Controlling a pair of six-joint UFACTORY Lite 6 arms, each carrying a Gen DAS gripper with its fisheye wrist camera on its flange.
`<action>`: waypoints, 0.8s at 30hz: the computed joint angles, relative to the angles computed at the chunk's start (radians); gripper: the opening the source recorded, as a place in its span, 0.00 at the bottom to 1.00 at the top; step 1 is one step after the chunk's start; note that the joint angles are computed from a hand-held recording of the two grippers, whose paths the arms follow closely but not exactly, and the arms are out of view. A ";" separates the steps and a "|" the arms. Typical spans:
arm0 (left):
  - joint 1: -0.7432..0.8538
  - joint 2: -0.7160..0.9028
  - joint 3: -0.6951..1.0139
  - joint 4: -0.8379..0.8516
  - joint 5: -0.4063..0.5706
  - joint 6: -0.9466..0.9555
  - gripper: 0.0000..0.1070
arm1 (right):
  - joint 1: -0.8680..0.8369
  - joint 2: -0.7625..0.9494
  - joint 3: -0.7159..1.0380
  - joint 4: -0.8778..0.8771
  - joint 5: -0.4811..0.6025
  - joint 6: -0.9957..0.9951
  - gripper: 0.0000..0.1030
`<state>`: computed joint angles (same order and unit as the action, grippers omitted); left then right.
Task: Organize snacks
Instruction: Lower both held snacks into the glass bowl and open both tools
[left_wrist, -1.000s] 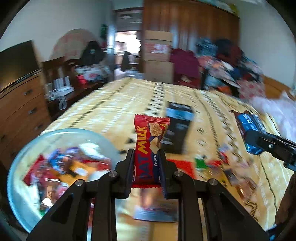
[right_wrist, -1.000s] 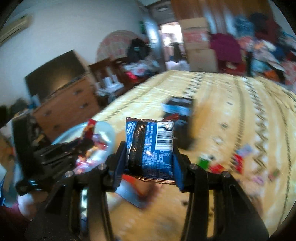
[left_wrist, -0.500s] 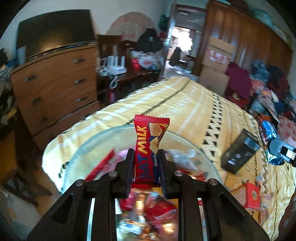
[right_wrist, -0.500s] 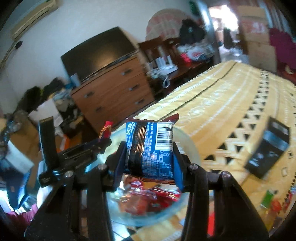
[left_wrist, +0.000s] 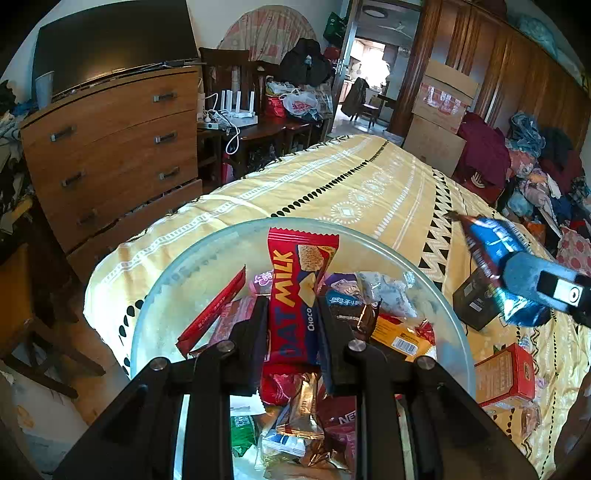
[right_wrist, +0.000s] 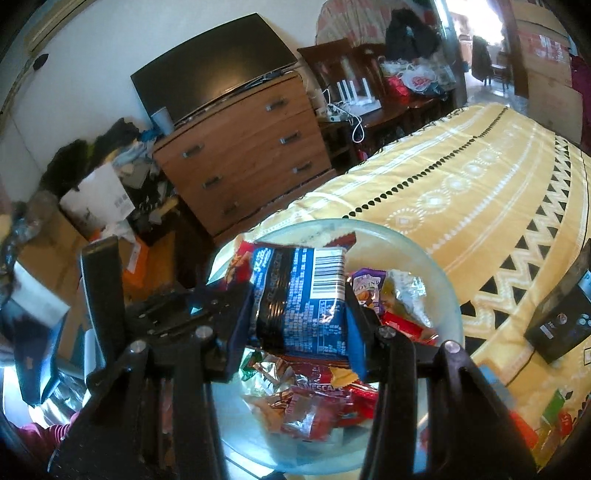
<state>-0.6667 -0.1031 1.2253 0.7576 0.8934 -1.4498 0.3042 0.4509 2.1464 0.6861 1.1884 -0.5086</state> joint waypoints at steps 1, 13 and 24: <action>-0.001 0.003 -0.001 0.002 -0.004 -0.003 0.22 | 0.004 0.002 0.002 -0.003 -0.002 0.006 0.45; 0.037 0.001 -0.026 -0.029 -0.028 0.021 0.23 | 0.061 0.024 0.025 -0.043 -0.026 0.058 0.46; 0.031 0.012 -0.029 -0.007 -0.004 -0.008 0.57 | 0.063 -0.014 -0.051 -0.027 -0.062 0.037 0.61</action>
<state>-0.6354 -0.0908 1.1964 0.7510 0.8890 -1.4573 0.3676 0.4370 2.0951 0.6593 1.1269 -0.4717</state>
